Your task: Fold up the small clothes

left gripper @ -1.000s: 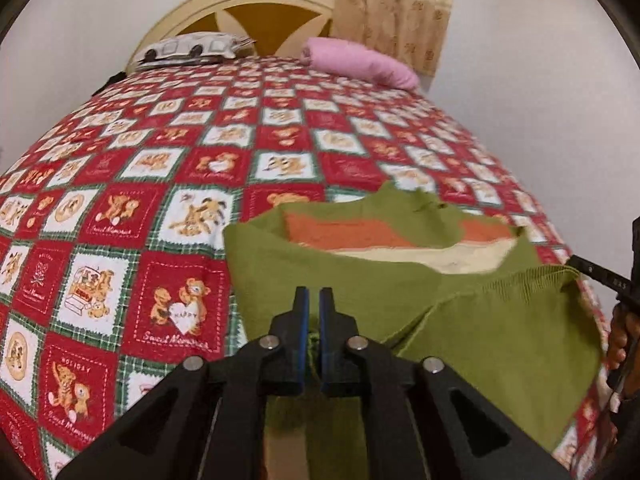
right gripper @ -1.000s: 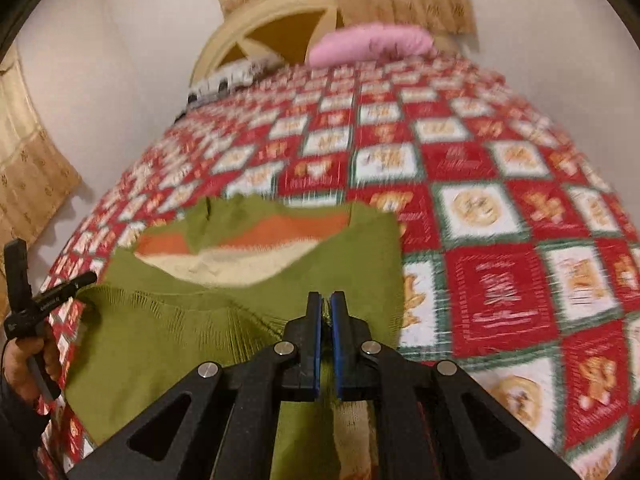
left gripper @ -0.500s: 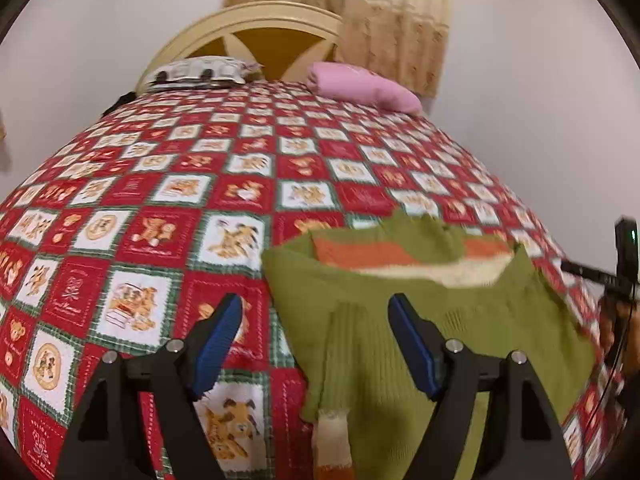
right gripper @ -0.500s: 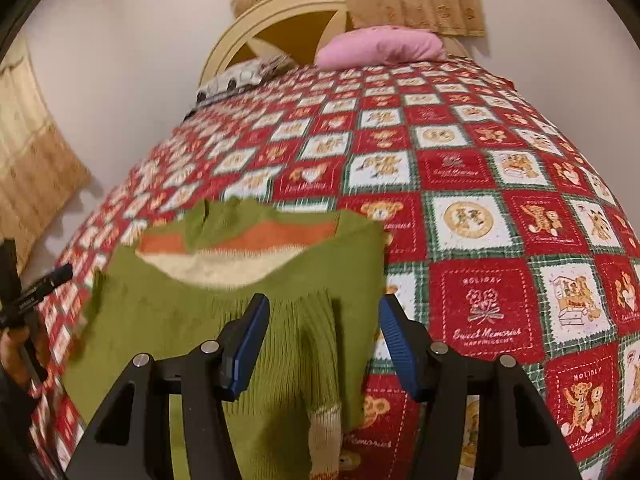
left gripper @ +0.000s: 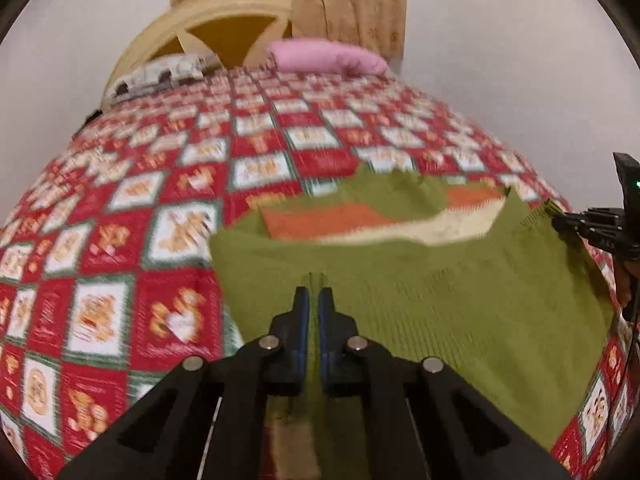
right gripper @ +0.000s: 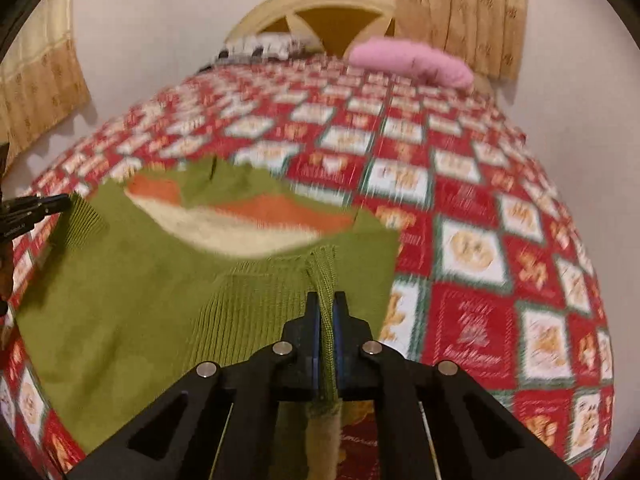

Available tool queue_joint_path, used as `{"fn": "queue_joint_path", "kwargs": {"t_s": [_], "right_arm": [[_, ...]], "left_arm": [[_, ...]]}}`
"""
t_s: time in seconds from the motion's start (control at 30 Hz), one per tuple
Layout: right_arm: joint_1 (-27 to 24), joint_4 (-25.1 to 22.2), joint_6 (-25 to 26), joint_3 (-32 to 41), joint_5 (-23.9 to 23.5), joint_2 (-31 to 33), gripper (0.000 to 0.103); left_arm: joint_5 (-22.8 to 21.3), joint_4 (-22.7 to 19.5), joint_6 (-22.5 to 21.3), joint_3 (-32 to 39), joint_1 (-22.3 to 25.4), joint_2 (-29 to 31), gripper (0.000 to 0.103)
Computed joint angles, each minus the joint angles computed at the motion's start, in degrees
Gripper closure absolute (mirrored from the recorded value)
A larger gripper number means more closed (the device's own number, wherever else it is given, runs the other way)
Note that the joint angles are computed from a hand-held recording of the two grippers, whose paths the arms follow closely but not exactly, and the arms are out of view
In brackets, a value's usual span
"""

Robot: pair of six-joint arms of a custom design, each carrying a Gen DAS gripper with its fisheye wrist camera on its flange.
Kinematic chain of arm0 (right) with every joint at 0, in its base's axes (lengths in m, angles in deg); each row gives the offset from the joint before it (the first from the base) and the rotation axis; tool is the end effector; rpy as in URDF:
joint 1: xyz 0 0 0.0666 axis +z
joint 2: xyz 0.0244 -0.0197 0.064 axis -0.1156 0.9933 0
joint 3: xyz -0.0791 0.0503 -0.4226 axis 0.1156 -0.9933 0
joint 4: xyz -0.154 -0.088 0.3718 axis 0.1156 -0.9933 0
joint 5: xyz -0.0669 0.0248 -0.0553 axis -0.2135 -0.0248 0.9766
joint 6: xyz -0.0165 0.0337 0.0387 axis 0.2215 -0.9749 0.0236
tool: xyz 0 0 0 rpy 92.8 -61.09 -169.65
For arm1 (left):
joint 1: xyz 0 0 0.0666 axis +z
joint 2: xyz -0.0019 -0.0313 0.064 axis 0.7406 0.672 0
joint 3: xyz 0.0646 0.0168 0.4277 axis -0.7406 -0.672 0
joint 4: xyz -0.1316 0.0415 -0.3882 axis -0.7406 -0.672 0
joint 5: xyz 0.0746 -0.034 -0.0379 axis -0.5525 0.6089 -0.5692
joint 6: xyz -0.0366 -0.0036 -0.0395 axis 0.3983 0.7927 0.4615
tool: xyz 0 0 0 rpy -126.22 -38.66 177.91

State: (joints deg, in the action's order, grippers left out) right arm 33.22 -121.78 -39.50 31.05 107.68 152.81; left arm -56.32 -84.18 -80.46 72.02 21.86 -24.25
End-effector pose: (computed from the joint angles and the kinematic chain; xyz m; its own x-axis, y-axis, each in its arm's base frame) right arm 0.2877 0.2207 0.3997 -0.7024 -0.1221 -0.7013 -0.1256 0.9910 -0.0467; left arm 0.3176 -0.1546 0.3820 -0.6460 0.2323 -0.7271 0.3855 0.9215 -0.0480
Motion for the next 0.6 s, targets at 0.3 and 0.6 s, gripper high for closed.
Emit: {"fn": "queue_joint_path", "kwargs": {"t_s": [0.3,0.6], "right_arm": [[-2.08,3.68,1.01,3.5,1.82,1.73,0.099],[-2.32,5.07,-0.49,0.91,-0.73,2.21,0.099]], "left_arm": [[2.89,3.78,1.91,3.81,5.9,1.03,0.102],[0.56,0.92,-1.03,2.12,1.13,3.65,0.034]]}}
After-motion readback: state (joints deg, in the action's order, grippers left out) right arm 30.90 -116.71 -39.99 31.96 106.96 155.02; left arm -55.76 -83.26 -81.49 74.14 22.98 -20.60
